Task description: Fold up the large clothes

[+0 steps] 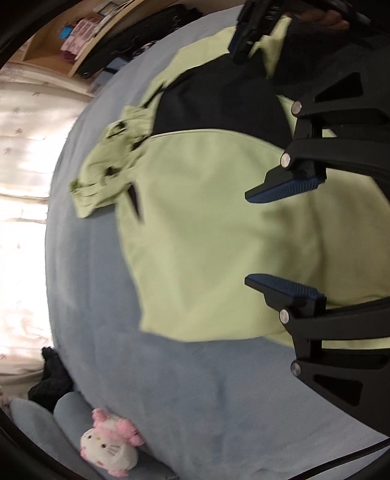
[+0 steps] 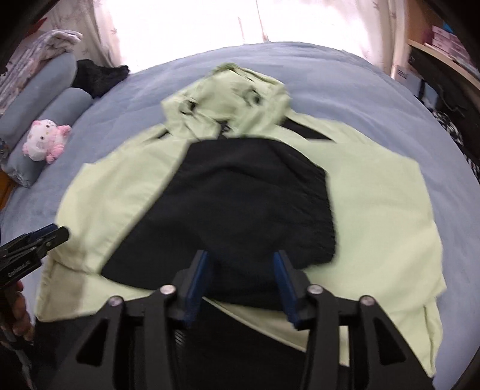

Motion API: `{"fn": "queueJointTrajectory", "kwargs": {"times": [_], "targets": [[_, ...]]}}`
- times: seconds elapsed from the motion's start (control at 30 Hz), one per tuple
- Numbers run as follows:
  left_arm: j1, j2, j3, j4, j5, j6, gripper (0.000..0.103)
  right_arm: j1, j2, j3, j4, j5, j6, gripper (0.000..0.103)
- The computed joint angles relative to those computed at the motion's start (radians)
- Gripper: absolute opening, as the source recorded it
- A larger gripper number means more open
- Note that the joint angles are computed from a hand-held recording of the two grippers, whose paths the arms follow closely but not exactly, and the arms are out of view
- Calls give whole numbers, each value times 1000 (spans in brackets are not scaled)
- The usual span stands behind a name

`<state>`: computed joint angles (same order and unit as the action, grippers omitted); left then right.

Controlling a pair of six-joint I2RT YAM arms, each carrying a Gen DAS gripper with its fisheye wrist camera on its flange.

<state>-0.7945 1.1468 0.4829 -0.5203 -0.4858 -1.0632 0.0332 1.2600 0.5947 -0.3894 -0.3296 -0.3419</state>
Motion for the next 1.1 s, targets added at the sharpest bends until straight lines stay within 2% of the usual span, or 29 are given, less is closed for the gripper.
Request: {"fn": "queueJointTrajectory", "kwargs": {"times": [0.1,0.17,0.27,0.4,0.5,0.67,0.8,0.87,0.93,1.1], "targets": [[104,45,23,76,35,84,48,106,56,41,38,5,92,47],[165,100,42,133,45,131,48,201,111,74,86,47,153,47],[268,237,88,268,71,200,48,299,201,111,176,78,185,47],[398,405,135,390,96,253,48,340,352,191,241,92,204,46],[470,505,150,431,72,283,48,315,439,238,280,132,196,46],[568,542,120,489,35,327,49,173,515,288,366,216,153,44],[616,542,95,531,65,337,52,10,598,367,331,163,142,44],[598,563,111,509,22,324,58,-39,603,371,320,115,129,44],[591,583,134,473,-9,296,69,-53,586,349,331,109,111,44],[646,534,87,509,77,307,71,-50,551,317,334,119,124,44]]}}
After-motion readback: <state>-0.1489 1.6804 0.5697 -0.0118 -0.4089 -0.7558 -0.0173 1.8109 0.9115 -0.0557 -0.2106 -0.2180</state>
